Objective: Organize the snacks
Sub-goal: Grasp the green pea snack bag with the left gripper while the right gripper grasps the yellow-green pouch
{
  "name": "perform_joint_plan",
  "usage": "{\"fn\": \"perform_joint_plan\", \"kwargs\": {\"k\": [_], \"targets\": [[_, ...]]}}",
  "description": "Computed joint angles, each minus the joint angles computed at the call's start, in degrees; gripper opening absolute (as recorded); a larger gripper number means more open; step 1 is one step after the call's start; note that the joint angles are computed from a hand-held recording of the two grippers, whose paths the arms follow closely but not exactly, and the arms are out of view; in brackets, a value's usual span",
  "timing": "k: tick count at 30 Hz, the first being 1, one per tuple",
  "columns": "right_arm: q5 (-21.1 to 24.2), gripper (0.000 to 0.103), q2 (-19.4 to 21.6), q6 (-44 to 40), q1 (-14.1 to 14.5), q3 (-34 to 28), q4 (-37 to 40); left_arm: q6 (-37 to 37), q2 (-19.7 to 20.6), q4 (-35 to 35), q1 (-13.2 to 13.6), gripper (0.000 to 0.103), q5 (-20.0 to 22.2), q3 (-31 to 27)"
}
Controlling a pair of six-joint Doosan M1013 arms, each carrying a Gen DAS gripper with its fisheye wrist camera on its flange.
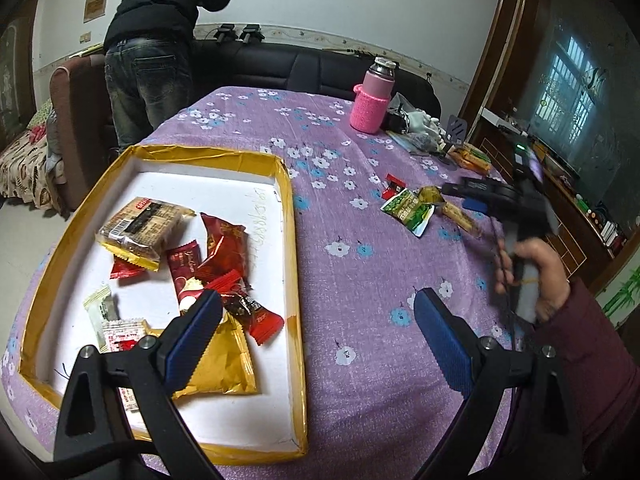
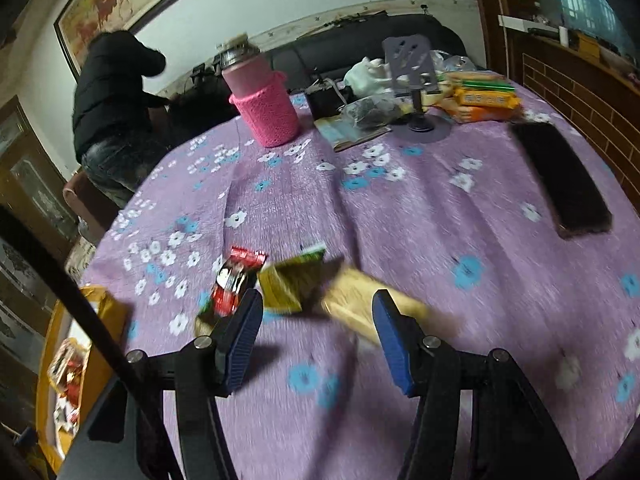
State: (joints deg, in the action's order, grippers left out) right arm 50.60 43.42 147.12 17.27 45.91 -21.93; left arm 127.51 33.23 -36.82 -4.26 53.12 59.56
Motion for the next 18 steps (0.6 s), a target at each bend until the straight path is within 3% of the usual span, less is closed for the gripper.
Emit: {"fn": "perform_joint_plan", "kwargs": {"k": [6, 7, 8, 9, 13, 18], "targets": [[9.5, 0.059, 7.22, -7.26, 0.21, -12.71, 0.85, 0.12, 0.14, 0.78, -0.29, 0.096, 0.65, -0.43], [12.26, 0.053, 8.71, -9.78, 0.45, -15.57, 0.86, 0.19, 0.09, 0.85, -0.3, 0.096, 0.67, -0.39], [13.03, 0.027, 9.2, -11.17, 0.59, -16.45, 1.3, 0.29, 0.07, 0.79, -0.29, 0.096, 0.75, -0.41], [13.28, 0.026, 9.31, -11.47, 0.68, -16.67, 1.48, 0.48, 0.07, 0.58, -0.25, 0.096, 0.97, -0.46], [8.31, 0.025, 5.52, -9.98, 0.95, -9.56, 2.31, 0.11, 0.33, -0.44, -0.17, 0.096, 2.68, -1.26], [-4.79, 0.025, -2.89, -1.1, 1.38, 5.69, 0.89, 0.48, 0.89, -1.01, -0.73, 0.096, 5.04, -2.74]]}}
